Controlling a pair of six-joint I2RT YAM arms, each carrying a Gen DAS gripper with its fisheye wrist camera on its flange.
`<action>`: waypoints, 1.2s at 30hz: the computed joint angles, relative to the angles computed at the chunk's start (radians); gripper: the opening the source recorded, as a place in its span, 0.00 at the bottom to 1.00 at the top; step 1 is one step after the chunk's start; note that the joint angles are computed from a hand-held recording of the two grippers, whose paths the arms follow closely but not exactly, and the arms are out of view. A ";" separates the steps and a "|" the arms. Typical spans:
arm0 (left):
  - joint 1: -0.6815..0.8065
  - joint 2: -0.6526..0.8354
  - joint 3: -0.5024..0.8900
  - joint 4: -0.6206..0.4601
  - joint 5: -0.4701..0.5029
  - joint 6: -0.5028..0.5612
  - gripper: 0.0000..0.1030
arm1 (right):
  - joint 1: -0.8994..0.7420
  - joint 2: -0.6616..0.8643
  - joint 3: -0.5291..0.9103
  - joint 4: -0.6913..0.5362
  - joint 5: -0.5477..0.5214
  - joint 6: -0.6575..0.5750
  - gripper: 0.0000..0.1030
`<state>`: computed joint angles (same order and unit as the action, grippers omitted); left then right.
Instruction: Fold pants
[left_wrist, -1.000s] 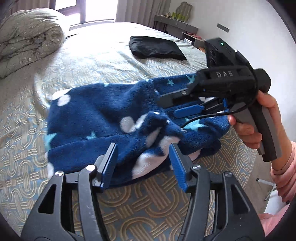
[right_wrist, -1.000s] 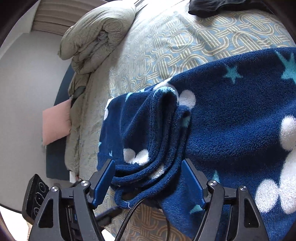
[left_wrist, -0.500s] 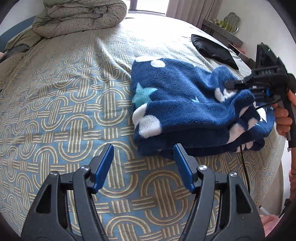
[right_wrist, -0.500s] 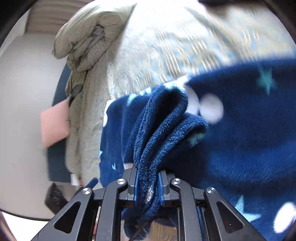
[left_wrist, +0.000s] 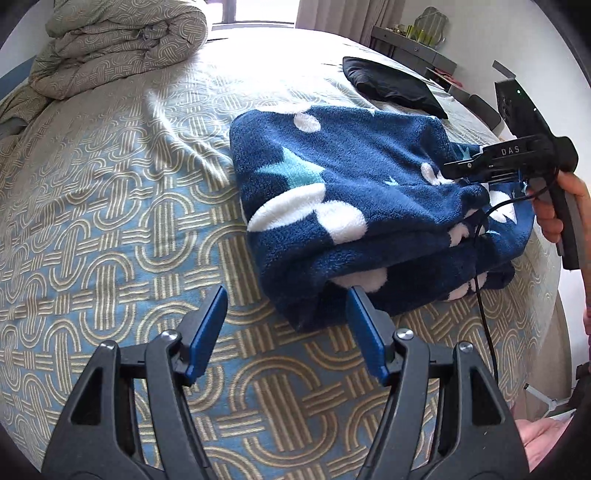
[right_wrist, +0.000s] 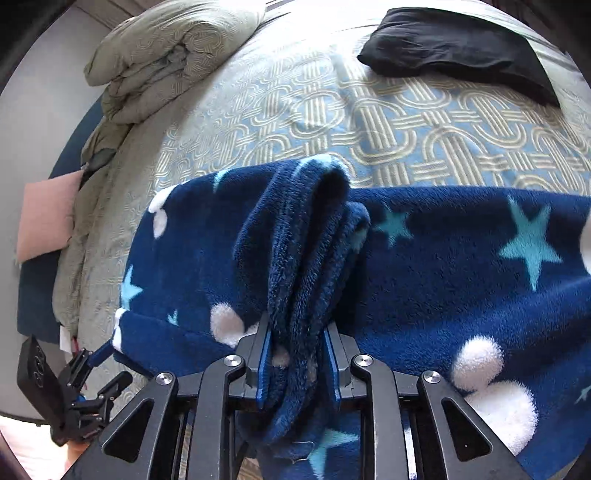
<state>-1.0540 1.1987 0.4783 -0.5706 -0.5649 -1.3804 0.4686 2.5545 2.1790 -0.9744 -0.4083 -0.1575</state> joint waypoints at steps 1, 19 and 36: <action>0.011 -0.006 -0.002 0.005 0.009 0.010 0.66 | -0.010 -0.026 -0.049 0.039 -0.002 0.009 0.39; 0.105 0.062 0.175 -0.014 0.004 0.192 0.66 | -0.165 -0.402 -0.594 0.262 -0.016 -0.091 0.50; 0.237 0.504 0.609 0.122 0.179 0.407 0.66 | -0.527 -0.326 -0.627 0.489 -0.075 0.167 0.62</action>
<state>-0.8170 1.7028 1.0871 -0.4485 -0.3862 -0.9730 -0.0583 2.2282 1.5518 -0.4855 -0.4830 0.0098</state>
